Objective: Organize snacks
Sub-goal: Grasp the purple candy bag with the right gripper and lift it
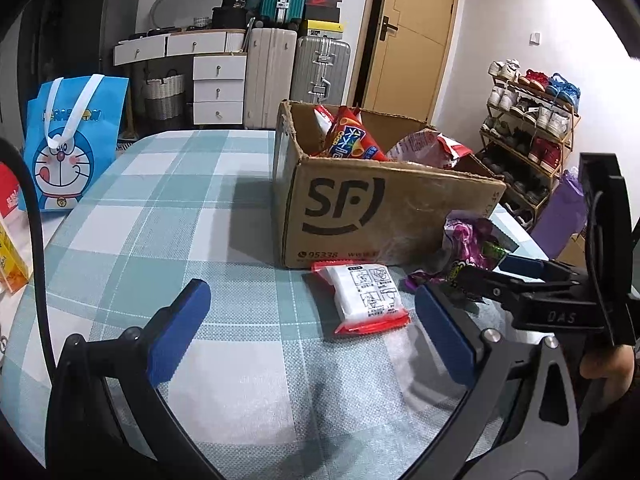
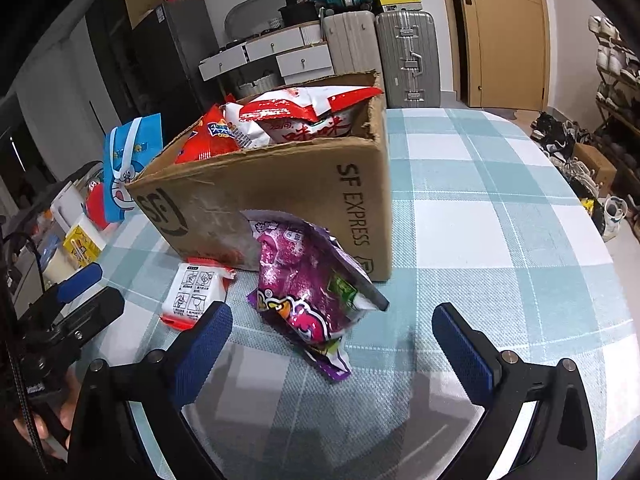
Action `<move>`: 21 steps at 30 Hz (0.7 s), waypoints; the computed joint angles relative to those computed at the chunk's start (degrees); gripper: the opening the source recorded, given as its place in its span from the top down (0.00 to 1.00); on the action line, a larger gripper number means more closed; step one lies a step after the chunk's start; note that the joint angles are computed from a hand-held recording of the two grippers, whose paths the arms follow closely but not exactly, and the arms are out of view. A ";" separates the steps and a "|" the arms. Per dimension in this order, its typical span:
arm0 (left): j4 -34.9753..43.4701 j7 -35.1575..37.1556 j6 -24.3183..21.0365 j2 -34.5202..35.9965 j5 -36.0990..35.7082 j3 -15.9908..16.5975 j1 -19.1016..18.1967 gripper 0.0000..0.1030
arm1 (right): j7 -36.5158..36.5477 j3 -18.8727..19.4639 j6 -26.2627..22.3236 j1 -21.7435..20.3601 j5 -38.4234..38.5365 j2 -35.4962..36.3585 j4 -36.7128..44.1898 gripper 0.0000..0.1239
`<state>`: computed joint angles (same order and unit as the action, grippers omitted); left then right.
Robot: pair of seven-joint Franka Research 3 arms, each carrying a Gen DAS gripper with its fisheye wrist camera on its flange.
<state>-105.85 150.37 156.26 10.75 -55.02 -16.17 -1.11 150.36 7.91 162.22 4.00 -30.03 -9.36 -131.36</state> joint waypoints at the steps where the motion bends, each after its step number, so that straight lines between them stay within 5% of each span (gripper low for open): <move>1: 0.12 0.14 -0.17 0.11 -0.19 -0.03 0.08 0.01 | -0.09 -0.03 -0.25 0.07 0.28 0.35 0.33 0.19; 21: 1.85 -2.34 -2.01 1.97 2.13 -0.76 1.01 0.01 | -2.85 -2.81 0.62 3.09 5.61 3.63 2.85 0.52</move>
<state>-104.00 148.03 154.26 12.73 -52.89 -16.93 -0.10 147.51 5.10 162.83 7.09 -24.42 -5.74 -128.51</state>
